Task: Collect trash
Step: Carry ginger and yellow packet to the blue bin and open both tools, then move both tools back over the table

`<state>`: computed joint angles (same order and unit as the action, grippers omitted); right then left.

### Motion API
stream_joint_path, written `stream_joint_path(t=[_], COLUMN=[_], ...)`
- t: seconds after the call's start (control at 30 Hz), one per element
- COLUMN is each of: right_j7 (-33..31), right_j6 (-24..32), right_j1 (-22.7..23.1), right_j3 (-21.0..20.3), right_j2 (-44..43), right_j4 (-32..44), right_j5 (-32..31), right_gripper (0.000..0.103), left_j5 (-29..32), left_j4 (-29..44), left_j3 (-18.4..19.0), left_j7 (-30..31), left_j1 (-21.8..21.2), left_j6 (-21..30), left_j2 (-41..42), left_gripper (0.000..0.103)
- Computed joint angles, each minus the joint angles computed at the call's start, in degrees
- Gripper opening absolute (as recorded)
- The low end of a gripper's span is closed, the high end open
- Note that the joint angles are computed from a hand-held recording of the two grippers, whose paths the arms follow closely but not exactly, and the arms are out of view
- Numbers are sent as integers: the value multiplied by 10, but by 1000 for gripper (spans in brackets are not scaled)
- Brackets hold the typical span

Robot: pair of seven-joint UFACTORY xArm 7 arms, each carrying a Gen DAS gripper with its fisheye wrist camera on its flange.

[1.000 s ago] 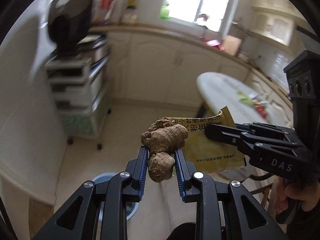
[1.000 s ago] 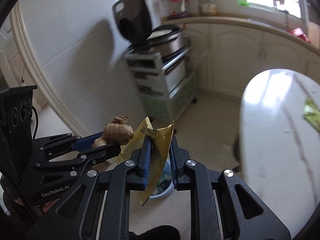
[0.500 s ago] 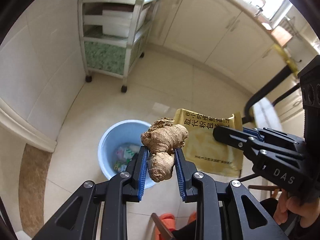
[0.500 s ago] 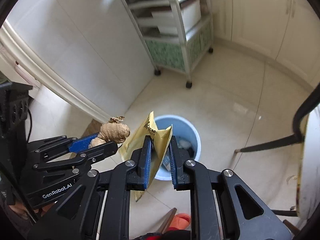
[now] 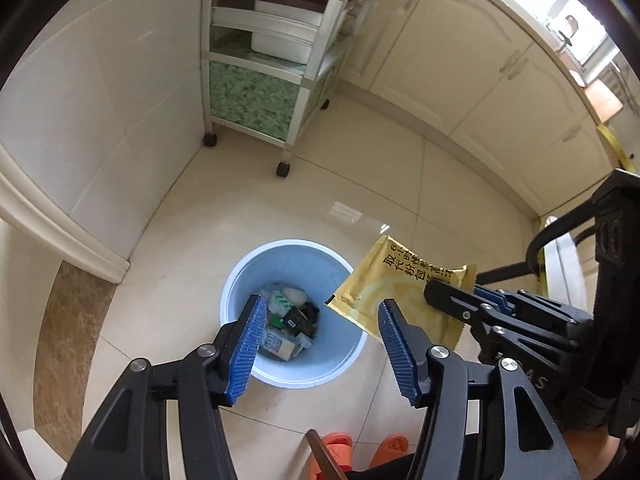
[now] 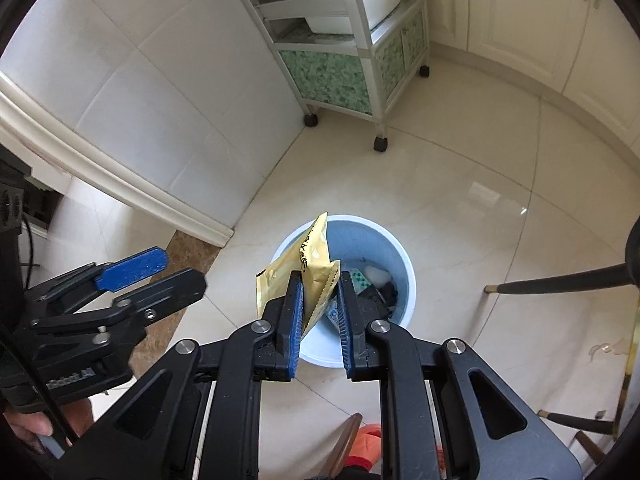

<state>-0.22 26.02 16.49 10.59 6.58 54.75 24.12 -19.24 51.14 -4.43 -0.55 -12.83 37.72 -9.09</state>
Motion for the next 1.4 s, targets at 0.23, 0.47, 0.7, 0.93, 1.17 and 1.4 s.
stream_joint_path(t=[0.23,0.47,0.7,0.93,1.17,1.4], right_j7=[7,112,166,192,154,96], right_j6=[7,-1,14,92,168,184], right_j1=[5,6,-25,-107,-201,-278], right_j3=[-4,-20,-26,-45,-97,-157], right_j2=[-27,-147,-357,-564,-699,-730], right_j4=[-9,-60,-118,-151,-151,-134], right_j5=[10,-115,-197,-257,-306,-337], right_gripper=[34,52,76,99,103,103], left_j5=[9,52,114,175,261,394], left_j4=[-11,-24,-5,54,123,224], left_j3=[-6,-25,-72,-144,-231,-327], left_j7=[-15,-61,-116,-182,-255,-337], left_j1=[-9,-19,-44,-75,-88,-68], left_j6=[0,-17,-68,-119,-163,-162], left_j2=[-39,-119,-203,-209,-170,-59], left_gripper=[54,59,76,93,98,100])
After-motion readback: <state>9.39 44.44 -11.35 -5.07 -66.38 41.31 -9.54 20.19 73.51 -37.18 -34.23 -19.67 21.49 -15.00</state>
